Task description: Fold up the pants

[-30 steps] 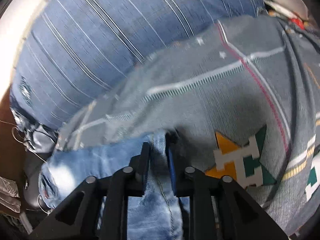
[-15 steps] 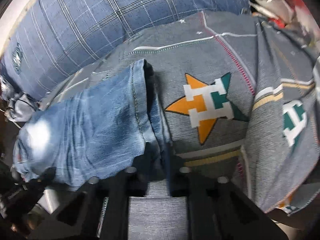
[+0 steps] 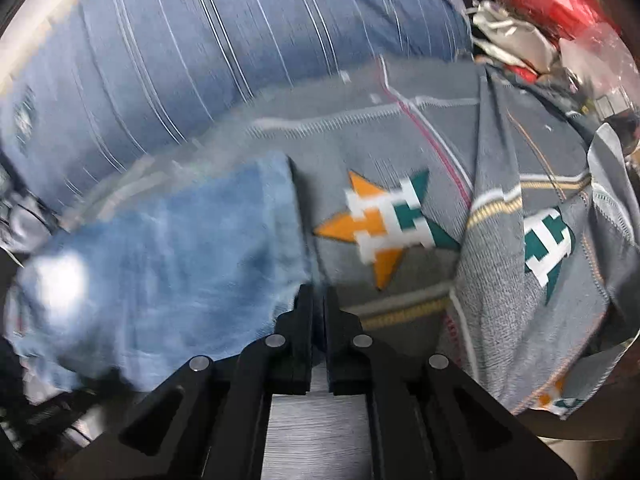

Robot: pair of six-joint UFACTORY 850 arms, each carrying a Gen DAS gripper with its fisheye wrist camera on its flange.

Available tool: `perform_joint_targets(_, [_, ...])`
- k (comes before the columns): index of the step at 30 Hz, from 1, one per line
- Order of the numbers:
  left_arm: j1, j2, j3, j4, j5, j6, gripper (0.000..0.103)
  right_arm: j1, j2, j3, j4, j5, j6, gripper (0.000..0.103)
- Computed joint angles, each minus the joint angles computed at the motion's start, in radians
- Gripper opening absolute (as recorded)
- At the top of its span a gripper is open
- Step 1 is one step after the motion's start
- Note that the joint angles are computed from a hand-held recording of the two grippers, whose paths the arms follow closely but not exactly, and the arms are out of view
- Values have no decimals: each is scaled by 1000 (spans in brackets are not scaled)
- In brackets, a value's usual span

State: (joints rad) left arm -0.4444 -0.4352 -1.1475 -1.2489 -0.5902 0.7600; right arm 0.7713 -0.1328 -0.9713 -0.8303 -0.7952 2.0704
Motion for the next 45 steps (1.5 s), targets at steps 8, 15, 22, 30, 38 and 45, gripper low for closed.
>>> perform_joint_targets(8, [68, 134, 86, -184, -38, 270, 62, 94, 34, -11, -350, 81, 337, 65])
perform_joint_targets(15, [277, 125, 30, -59, -45, 95, 70, 41, -183, -272, -402, 378, 105, 71])
perform_joint_targets(22, [431, 10, -78, 103, -49, -114, 70, 26, -512, -653, 83, 507, -628, 73])
perform_joint_targets(30, [525, -100, -90, -121, -244, -61, 70, 40, -668, -811, 411, 437, -1042, 73])
perform_joint_targets(38, [502, -126, -144, -114, -197, -142, 56, 59, -767, -939, 332, 241, -1034, 29])
perform_joint_targets(45, [506, -77, -100, -232, -154, 11, 14, 43, -658, -793, 255, 423, -873, 9])
